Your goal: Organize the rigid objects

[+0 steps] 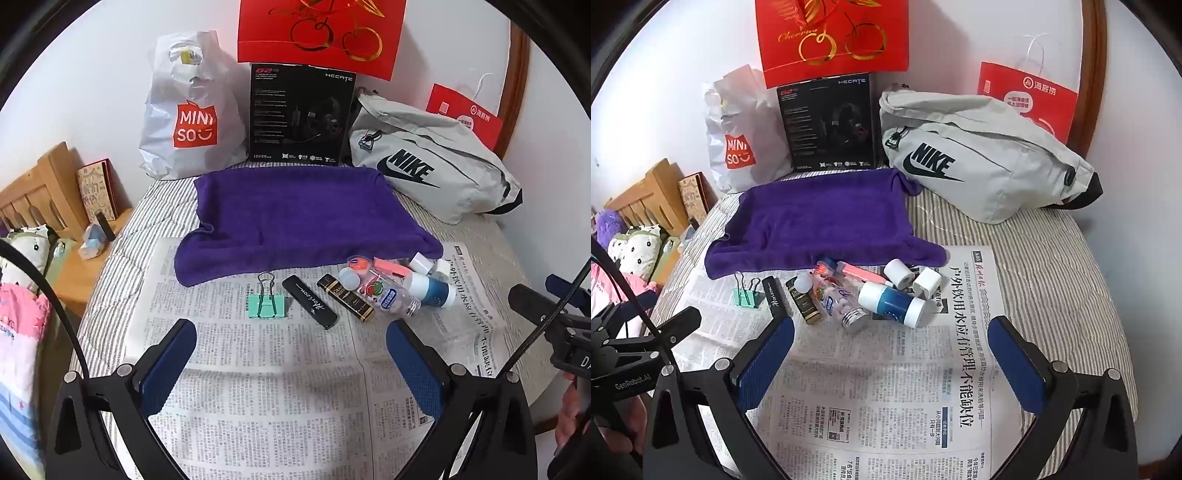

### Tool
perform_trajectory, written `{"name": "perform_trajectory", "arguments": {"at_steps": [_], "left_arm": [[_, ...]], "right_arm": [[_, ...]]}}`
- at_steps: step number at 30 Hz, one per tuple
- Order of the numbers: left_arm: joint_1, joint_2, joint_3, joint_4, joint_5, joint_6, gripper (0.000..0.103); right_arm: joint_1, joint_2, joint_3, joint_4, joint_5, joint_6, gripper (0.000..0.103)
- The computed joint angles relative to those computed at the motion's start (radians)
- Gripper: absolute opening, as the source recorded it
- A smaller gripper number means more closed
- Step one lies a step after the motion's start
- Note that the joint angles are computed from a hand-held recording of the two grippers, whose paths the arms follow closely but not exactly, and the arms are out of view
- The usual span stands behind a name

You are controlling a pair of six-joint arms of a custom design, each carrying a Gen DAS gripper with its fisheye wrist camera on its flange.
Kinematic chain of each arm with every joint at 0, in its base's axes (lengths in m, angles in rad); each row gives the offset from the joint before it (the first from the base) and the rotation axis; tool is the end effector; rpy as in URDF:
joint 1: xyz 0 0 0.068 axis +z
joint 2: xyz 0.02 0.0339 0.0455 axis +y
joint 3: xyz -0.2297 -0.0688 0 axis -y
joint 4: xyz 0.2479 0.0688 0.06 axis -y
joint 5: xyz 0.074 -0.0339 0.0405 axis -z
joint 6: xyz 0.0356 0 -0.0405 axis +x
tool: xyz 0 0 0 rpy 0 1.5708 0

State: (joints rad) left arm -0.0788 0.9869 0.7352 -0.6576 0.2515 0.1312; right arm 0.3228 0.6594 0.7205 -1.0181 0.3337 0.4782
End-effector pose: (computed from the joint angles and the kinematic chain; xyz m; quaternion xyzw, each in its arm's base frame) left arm 0.2137 -0.0258 0.2159 0.1388 0.9289 -0.1101 0.3252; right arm 0.1405 0.0347 0.2413 0.1230 0.9333 -0.0296 0.3361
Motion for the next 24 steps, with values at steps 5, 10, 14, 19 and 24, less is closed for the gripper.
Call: {"name": "perform_trajectory", "arguments": {"at_steps": [5, 10, 14, 19, 24], "left_arm": [[-0.033, -0.044, -0.025, 0.004, -0.079, 0.017, 0.103], [-0.031, -0.023, -0.003, -0.01, -0.083, -0.006, 0.103], [-0.03, -0.027, -0.007, -0.009, -0.089, -0.001, 0.103], [-0.022, -0.028, -0.013, -0.004, -0.079, 0.004, 0.103], [-0.015, -0.029, -0.014, -0.005, -0.081, 0.009, 0.103]], "right_arm": [[0.017, 0.003, 0.004, -0.013, 0.014, 0.015, 0.103], [0.071, 0.024, 0.016, -0.016, 0.041, 0.063, 0.103], [0.053, 0.031, 0.014, -0.004, 0.034, 0.052, 0.103], [0.033, 0.004, 0.003, -0.011, 0.015, 0.021, 0.103], [0.045, -0.002, 0.006, -0.016, 0.024, 0.018, 0.103]]}}
